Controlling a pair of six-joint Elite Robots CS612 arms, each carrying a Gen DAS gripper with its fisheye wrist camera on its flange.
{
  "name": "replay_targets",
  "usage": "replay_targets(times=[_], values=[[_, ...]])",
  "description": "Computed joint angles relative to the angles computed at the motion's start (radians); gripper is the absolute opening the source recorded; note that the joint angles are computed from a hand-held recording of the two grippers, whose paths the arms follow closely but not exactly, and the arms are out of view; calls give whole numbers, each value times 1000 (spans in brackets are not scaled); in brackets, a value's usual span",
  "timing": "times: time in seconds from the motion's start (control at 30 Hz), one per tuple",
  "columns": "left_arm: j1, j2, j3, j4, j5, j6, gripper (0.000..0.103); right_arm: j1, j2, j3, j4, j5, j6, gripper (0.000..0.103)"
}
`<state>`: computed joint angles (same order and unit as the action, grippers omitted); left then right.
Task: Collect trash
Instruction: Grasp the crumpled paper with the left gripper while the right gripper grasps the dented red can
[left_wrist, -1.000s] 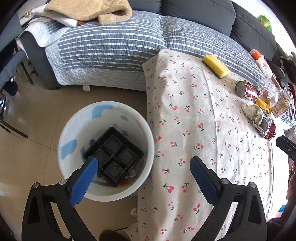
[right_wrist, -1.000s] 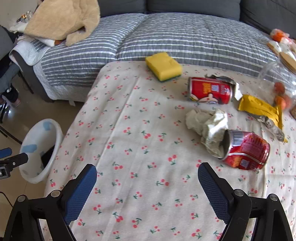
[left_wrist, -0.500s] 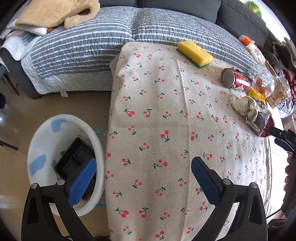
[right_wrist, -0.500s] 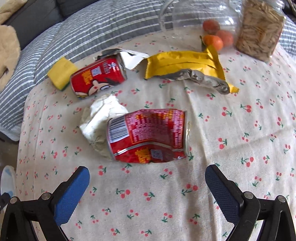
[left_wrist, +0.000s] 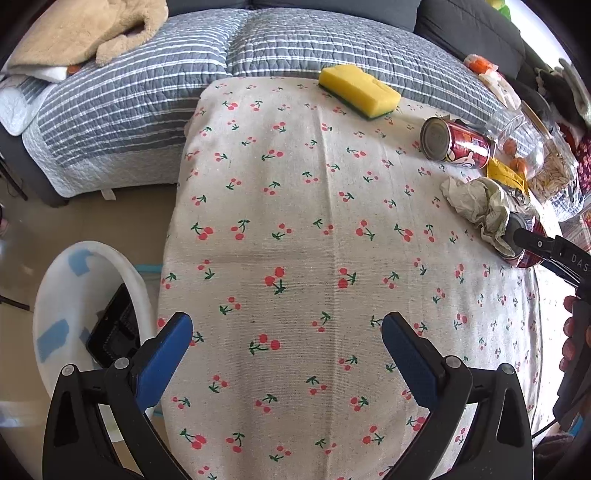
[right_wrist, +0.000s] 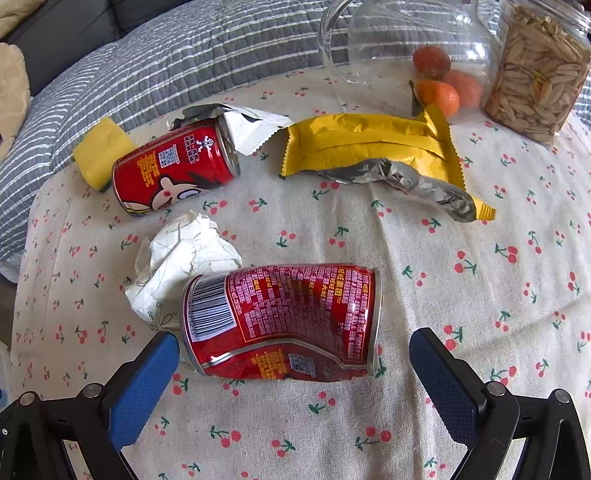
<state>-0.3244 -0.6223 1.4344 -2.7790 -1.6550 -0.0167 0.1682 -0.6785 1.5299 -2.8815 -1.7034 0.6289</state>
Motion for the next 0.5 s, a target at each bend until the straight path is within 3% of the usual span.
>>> replay_targets(times=[0.13, 0.37, 0.5], values=[[-11, -3, 2, -11, -32, 4, 103, -8, 6, -3, -15, 45, 3, 85], [-50, 6, 1, -101, -116, -34, 103, -23, -31, 60, -104, 74, -15, 85], [-76, 34, -30, -127, -142, -62, 102, -30, -68, 115, -140, 33, -42, 85]])
